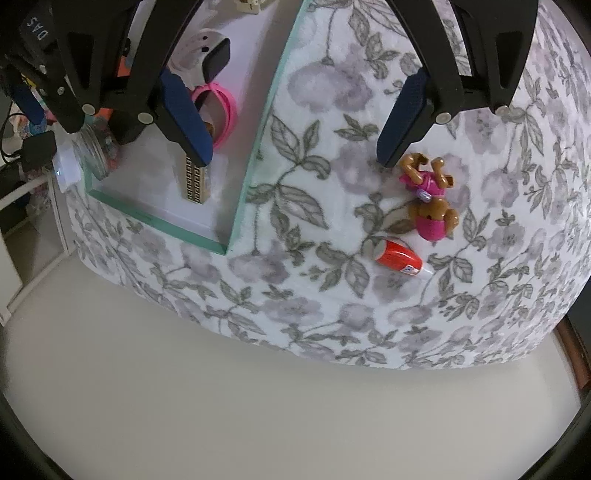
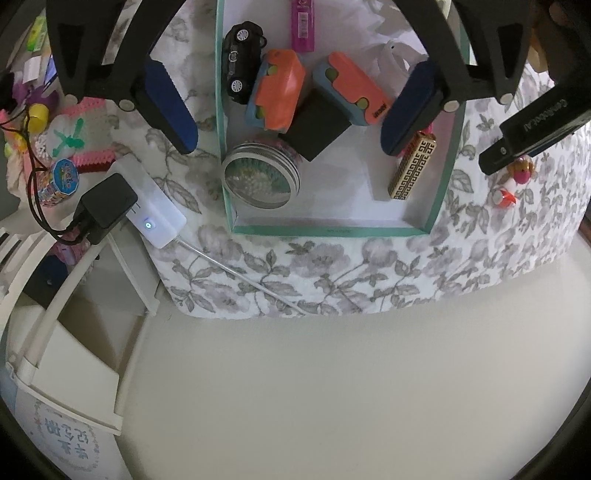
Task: Organize rigid objects
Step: 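Lift both tools out of the tray toward the dog figure and glue bottle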
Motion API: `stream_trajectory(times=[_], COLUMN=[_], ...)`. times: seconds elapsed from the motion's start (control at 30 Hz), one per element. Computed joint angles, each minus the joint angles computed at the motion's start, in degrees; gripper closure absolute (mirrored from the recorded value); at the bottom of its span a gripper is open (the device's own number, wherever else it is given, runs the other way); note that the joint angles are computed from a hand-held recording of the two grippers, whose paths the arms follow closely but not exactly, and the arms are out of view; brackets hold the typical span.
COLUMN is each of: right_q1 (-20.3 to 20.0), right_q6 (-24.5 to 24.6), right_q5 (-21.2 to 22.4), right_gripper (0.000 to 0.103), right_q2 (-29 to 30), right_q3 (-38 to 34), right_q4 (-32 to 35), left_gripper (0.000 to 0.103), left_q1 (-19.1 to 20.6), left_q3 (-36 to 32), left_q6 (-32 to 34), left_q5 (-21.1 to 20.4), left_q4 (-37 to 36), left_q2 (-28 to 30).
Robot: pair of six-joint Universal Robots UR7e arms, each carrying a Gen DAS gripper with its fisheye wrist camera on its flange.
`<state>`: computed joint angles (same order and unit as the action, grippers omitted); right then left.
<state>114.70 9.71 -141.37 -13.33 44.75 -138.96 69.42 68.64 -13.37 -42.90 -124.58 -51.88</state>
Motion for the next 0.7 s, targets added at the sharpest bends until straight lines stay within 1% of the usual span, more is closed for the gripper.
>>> stream_trajectory(times=[0.07, 0.1, 0.13, 0.3, 0.7], right_q1=[-0.03, -0.04, -0.07, -0.1, 0.0], right_q6=[0.17, 0.26, 0.25, 0.46, 0.07], right_q5=[0.33, 0.38, 0.37, 0.59, 1.19], right_gripper=[0.002, 0.001, 0.001, 0.0, 0.0], right_q2=[-0.1, -0.1, -0.09, -0.07, 0.7], right_q3=[0.24, 0.26, 0.26, 0.27, -0.77], right_q4=[-0.45, -0.47, -0.47, -0.62, 0.16], left_gripper=[0.01, 0.004, 0.002, 0.002, 0.002], left_q1=[0.06, 0.1, 0.12, 0.06, 0.37], left_q3=[0.0, -0.03, -0.07, -0.05, -1.0], left_q6=[-0.18, -0.3, -0.3, -0.31, -0.97], left_q5=[0.25, 0.36, 0.49, 1.61, 0.93], left_q4=[-0.09, -0.01, -0.03, -0.14, 0.66], left_q2=[-0.01, 0.01, 0.06, 0.14, -0.21])
